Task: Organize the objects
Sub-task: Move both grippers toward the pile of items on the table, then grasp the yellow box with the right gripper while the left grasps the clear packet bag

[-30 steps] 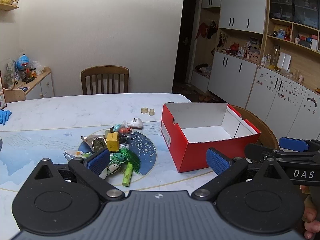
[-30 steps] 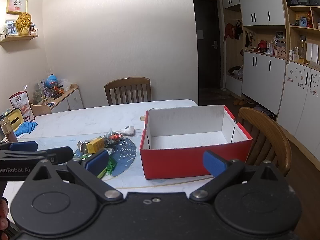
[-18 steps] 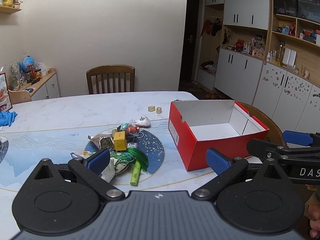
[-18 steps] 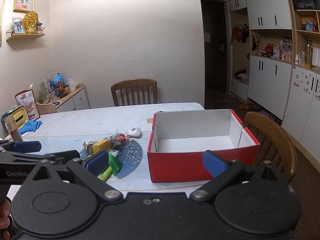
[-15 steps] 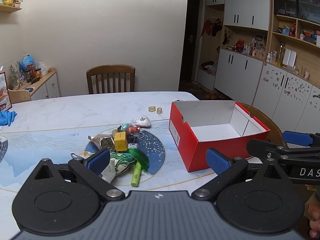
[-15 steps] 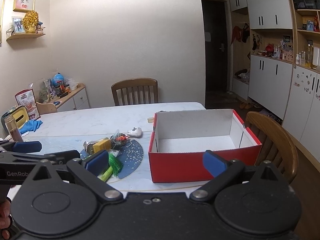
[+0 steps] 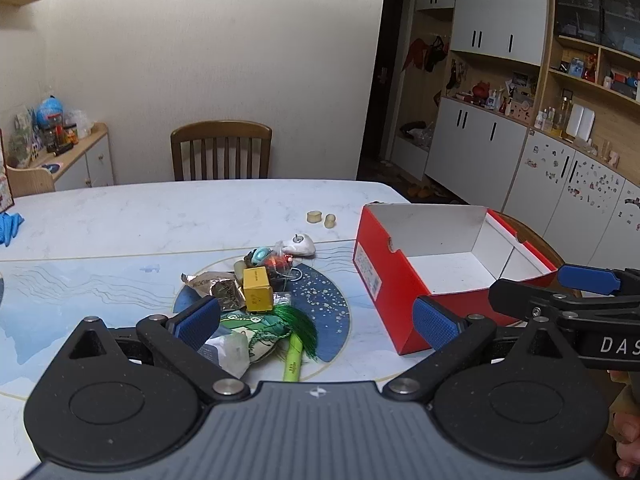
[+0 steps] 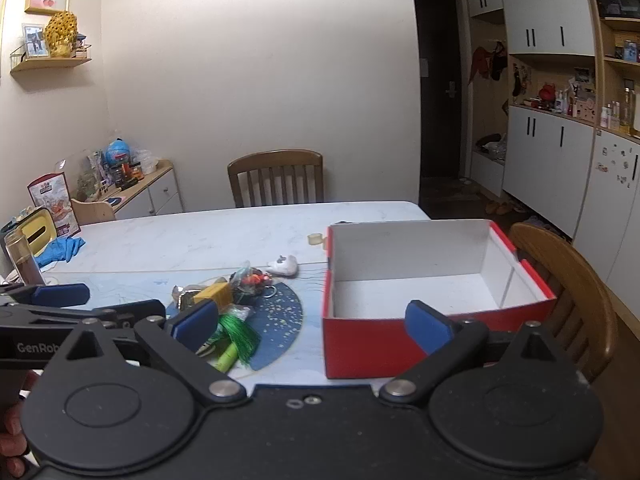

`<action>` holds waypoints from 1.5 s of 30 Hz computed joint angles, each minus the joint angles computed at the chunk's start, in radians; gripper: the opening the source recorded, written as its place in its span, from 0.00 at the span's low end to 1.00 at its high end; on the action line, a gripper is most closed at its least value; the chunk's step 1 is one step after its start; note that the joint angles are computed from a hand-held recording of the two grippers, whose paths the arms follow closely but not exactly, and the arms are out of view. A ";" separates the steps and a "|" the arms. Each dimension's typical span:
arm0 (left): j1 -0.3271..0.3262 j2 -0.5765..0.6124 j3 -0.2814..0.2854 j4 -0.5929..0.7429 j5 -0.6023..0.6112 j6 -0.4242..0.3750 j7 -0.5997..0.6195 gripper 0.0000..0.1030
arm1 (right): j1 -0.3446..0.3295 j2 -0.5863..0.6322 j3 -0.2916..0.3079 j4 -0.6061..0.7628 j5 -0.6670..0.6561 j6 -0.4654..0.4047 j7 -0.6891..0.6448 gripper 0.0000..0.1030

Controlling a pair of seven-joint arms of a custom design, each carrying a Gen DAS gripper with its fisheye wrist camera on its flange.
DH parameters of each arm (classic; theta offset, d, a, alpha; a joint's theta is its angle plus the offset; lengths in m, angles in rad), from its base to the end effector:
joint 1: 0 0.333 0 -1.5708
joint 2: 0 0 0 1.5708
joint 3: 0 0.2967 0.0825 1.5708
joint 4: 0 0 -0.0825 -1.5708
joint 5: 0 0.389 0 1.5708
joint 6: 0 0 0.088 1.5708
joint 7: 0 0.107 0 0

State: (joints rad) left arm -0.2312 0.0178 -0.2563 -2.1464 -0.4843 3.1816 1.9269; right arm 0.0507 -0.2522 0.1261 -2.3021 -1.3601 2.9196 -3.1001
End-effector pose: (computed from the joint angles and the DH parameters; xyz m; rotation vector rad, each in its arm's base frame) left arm 0.5397 -0.2367 0.4890 -1.3830 1.9703 -1.1786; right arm 0.4864 0.1517 0.4863 -1.4137 1.7144 -0.9235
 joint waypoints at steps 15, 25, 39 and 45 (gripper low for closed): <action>0.108 0.168 0.004 0.163 0.024 -0.117 0.064 1.00 | 0.091 0.227 -0.057 0.197 0.195 0.004 -0.233 0.96; 0.271 0.314 -0.097 0.297 0.110 -0.200 0.105 1.00 | 0.176 0.426 -0.116 0.398 0.516 -0.025 -0.593 0.93; 0.236 0.473 0.021 0.569 0.179 -0.560 -0.142 1.00 | 0.250 0.737 -0.135 0.777 0.890 -0.173 -0.995 0.80; 0.259 0.504 -0.001 0.611 0.128 -0.659 -0.144 0.96 | 0.272 0.864 -0.136 0.959 1.046 -0.297 -1.130 0.75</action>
